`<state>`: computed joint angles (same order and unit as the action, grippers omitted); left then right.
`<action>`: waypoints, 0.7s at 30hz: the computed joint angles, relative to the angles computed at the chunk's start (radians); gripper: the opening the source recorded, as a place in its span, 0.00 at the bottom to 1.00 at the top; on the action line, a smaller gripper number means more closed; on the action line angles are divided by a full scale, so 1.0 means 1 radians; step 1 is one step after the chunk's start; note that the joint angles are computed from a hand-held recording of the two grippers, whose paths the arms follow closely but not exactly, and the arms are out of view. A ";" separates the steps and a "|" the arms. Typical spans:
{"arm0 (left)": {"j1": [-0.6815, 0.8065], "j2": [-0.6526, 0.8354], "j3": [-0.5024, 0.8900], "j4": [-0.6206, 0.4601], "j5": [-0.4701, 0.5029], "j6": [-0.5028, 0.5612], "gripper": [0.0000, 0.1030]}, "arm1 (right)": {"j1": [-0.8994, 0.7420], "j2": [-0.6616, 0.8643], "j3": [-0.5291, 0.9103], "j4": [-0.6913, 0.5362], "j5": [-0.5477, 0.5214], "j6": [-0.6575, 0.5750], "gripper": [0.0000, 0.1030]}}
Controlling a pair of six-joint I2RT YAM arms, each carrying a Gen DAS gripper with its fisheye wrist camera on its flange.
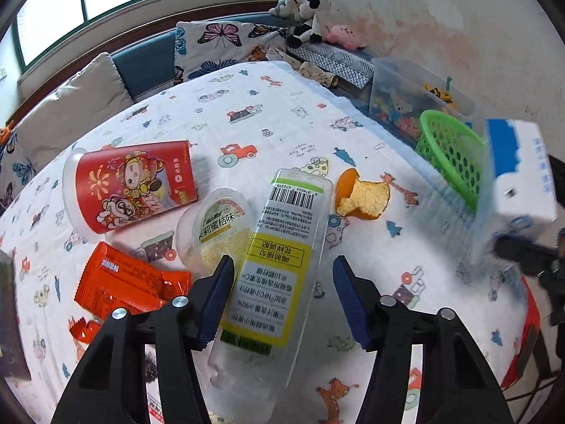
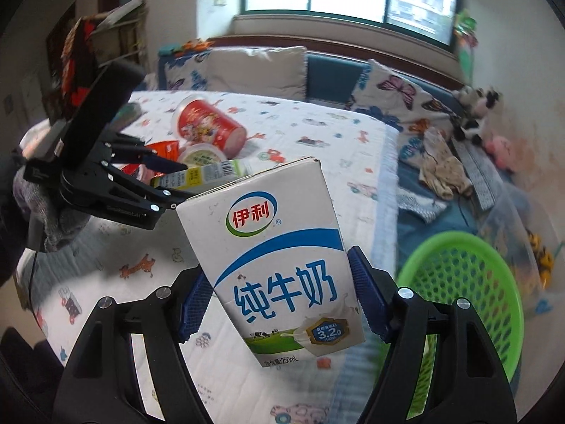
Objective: Collect trash
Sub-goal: 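Grasp the white milk carton with the right tool while the left tool grasps the clear yellow-label bottle, then drop the milk carton into the green basket with the right tool while the left tool holds the bottle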
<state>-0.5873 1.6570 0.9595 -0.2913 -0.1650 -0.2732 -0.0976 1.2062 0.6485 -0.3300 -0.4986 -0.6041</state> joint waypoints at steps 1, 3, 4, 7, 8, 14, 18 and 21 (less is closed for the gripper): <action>0.000 0.008 0.004 0.000 0.000 0.002 0.54 | -0.019 -0.002 -0.001 -0.006 -0.011 0.003 0.70; 0.001 0.026 0.016 -0.003 0.001 0.007 0.54 | -0.058 -0.009 -0.007 -0.006 -0.023 0.015 0.70; -0.001 0.036 0.023 -0.001 -0.001 0.014 0.54 | -0.079 -0.008 -0.006 -0.010 -0.028 0.020 0.70; -0.004 0.060 0.043 -0.010 -0.007 0.019 0.53 | -0.140 0.001 -0.001 -0.023 -0.053 0.037 0.70; -0.003 0.064 0.046 -0.011 -0.004 0.017 0.53 | -0.160 0.009 0.005 -0.030 -0.064 0.039 0.70; -0.012 0.079 0.059 -0.015 -0.022 0.013 0.49 | -0.281 0.031 0.022 -0.042 -0.110 0.042 0.70; -0.008 0.094 0.075 -0.024 -0.013 0.018 0.49 | -0.363 0.046 0.046 -0.063 -0.138 0.029 0.70; -0.012 0.103 0.080 -0.030 -0.020 0.027 0.49 | -0.420 0.058 0.059 -0.065 -0.152 0.024 0.70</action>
<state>-0.5998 1.7597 1.0398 -0.3214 -0.1852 -0.2461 -0.5180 1.2645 0.7077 -0.3953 -0.6503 -0.5802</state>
